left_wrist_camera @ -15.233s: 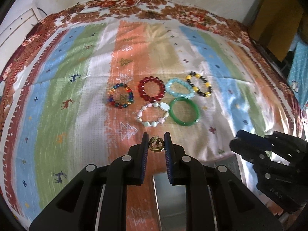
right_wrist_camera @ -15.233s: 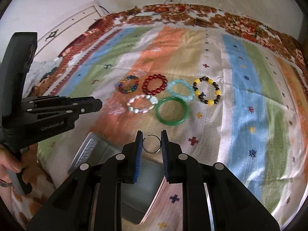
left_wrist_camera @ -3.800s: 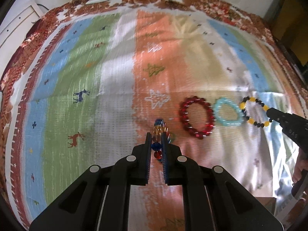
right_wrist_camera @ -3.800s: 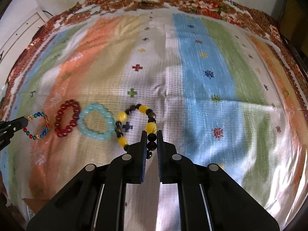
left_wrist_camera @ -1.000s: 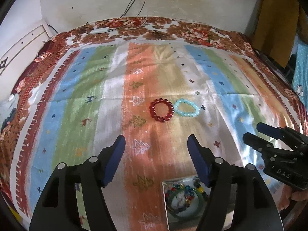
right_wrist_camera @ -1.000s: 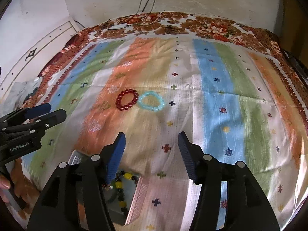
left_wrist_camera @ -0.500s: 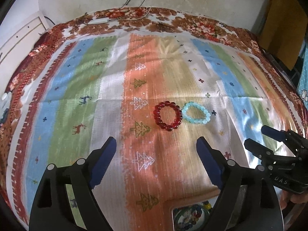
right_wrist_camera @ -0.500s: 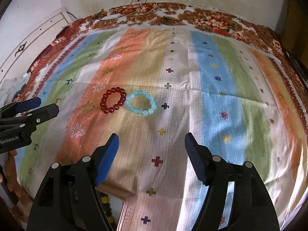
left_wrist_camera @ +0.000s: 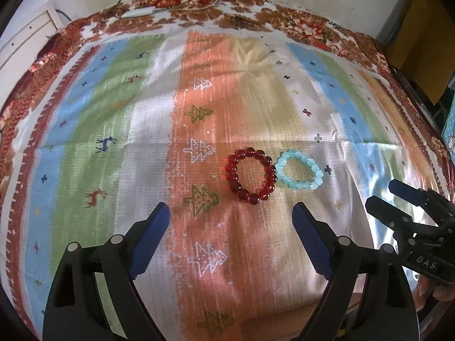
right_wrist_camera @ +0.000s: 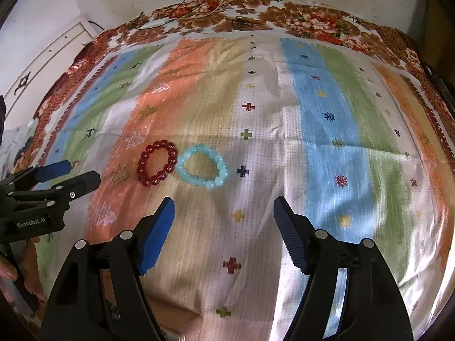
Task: Organize jewelry
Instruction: 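Move the right gripper to the pale blue bracelet while the left approaches the red bracelet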
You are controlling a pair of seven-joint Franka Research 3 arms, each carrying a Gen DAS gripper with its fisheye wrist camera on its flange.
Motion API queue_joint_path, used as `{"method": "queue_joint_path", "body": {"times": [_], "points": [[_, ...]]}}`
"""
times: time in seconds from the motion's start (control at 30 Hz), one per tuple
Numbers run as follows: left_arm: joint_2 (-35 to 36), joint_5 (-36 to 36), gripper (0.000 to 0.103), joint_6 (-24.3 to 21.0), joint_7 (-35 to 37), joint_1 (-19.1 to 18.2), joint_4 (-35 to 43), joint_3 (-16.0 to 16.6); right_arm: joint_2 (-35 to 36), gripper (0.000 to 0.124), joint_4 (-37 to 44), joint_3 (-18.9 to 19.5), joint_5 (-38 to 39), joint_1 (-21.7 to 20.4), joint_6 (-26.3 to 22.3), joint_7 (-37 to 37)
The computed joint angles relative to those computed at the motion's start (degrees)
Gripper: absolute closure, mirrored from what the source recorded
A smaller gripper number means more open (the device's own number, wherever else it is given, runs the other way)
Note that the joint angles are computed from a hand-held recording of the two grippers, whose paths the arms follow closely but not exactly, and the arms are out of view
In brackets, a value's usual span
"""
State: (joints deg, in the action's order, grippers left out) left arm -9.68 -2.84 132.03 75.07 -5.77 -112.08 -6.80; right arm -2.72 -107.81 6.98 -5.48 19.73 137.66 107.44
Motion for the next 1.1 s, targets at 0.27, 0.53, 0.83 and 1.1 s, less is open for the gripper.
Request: {"method": "queue_joint_path", "body": {"times": [0.27, 0.53, 0.83, 1.1], "points": [[3.5, -5.1, 0.017, -0.5, 1.3, 0.8, 2.1, 0.4, 4.0, 0.052, 3.4, -1.0, 3.8, -0.1, -0.3, -0.6], [6.4, -2.6, 0.017, -0.7, 1.8, 1.2, 4.1, -0.4, 7.0, 0.052, 6.2, -1.8, 2.7, 0.6, -0.4, 0.3], [9.9, -2.9, 0.019, -1.3, 2.0, 2.1, 6.5, -0.7, 11.1, 0.052, 10.0, -2.6, 1.1, 1.4, -1.6, 0.6], [12.2, -1.0, 0.026, -2.4, 1.9, 2.7, 8.3, -1.1, 13.8, 0.052, 12.2, -3.3, 0.9, 2.3, -2.3, -0.1]]}}
